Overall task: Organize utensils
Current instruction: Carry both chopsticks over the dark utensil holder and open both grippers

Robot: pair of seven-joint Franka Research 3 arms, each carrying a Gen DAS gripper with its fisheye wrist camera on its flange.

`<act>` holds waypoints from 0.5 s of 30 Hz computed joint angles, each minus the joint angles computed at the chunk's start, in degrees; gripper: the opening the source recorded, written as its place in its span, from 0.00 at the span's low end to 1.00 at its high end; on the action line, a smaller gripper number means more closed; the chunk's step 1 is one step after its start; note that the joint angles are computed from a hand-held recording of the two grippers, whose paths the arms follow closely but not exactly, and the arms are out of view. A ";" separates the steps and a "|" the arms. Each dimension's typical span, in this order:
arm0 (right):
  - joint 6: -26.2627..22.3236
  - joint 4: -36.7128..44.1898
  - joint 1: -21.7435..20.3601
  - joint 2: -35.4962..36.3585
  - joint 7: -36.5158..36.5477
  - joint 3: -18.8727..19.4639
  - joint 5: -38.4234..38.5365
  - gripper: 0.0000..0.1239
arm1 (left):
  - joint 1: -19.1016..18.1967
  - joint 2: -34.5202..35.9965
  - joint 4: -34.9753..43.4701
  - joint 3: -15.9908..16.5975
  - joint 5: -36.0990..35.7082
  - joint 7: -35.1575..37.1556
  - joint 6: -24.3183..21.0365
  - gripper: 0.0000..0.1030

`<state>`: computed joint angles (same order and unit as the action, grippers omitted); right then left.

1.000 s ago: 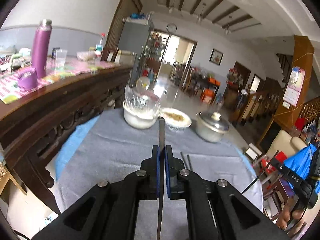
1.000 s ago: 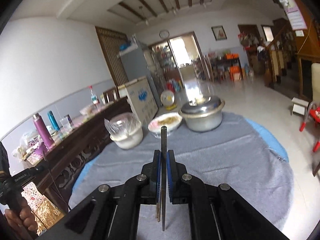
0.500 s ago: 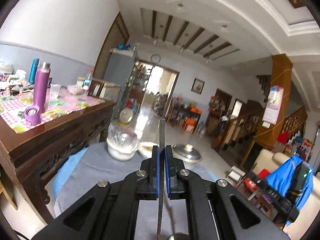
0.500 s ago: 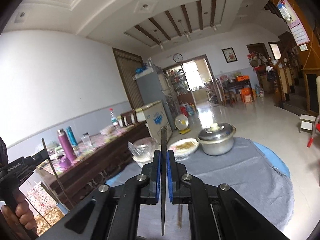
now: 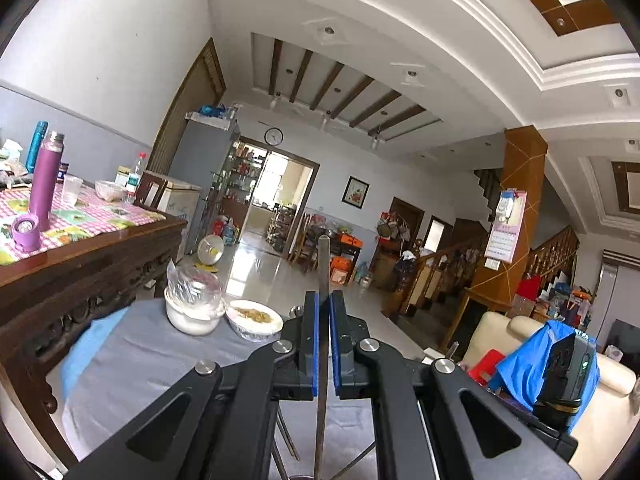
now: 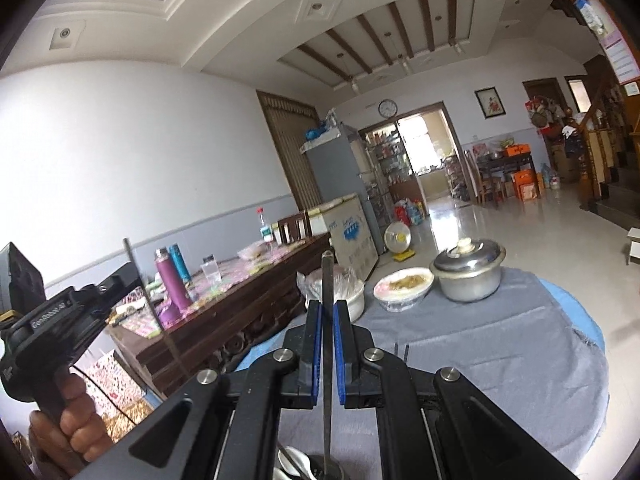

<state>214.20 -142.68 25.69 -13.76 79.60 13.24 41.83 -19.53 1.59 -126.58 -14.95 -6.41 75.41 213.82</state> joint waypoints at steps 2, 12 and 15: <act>-0.57 -0.15 0.00 0.32 -0.50 0.26 0.46 0.05 | -0.80 0.99 0.53 -0.34 -2.24 2.11 -0.72 0.05; -2.12 -0.61 0.35 1.44 -0.84 0.18 1.21 0.05 | -5.71 3.69 1.50 0.76 -11.55 12.59 -4.15 0.05; -2.69 -1.13 0.65 1.41 1.06 -0.78 -0.52 0.05 | -6.65 3.88 1.54 1.12 -13.42 14.59 -4.64 0.05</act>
<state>211.51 -143.81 26.35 -12.35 80.67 12.46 41.31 -26.17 5.47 -125.04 -13.83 -19.83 90.00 209.18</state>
